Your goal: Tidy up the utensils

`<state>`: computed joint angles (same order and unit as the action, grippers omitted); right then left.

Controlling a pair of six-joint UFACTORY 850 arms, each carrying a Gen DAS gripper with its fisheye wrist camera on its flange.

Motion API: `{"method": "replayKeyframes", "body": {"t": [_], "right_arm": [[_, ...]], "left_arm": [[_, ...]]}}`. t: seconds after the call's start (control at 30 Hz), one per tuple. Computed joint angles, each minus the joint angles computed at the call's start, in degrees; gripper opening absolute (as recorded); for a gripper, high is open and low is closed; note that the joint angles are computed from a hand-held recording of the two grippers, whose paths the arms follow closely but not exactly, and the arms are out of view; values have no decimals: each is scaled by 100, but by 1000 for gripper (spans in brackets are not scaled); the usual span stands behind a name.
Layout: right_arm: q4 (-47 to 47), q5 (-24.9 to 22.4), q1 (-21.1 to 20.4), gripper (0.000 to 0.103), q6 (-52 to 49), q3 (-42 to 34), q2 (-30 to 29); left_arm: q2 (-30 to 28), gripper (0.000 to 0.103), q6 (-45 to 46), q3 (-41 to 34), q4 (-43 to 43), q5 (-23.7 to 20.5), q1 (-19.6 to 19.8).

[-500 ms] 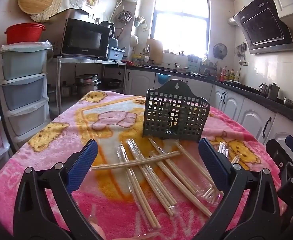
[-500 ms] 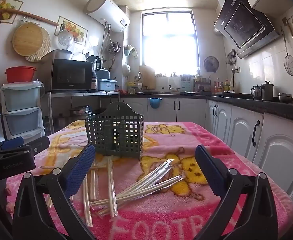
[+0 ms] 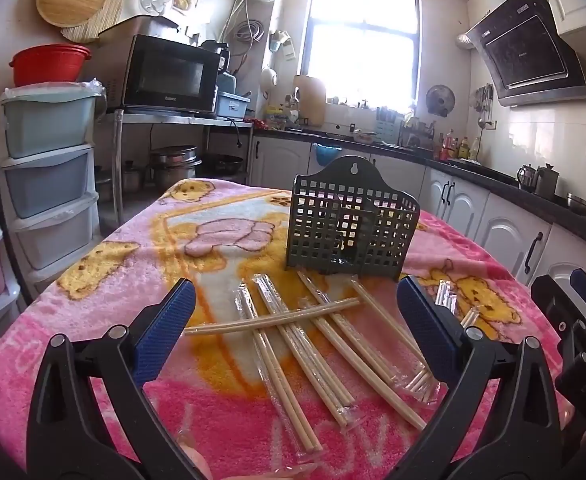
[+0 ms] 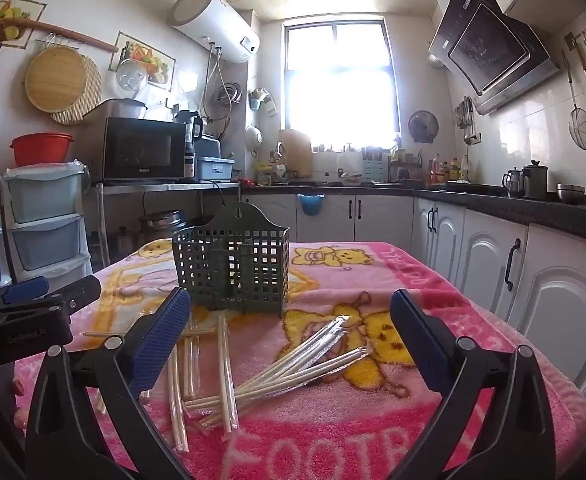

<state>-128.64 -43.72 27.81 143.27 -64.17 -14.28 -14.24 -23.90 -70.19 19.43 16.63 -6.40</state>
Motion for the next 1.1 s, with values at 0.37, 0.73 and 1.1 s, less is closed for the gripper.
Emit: {"method": "replayKeyframes", "body": {"t": [0.37,0.73,1.1], "right_arm": [[39,-60,59,97,-39,31,21],[21,-69,59,97,-28,42,32],[20,-78,82,97,-49,66,93]], "left_arm": [[24,93,15,28,-18,12,6],[29,93,67,31,-63,13,0],[28,93,47,28,-49,10,1]]}}
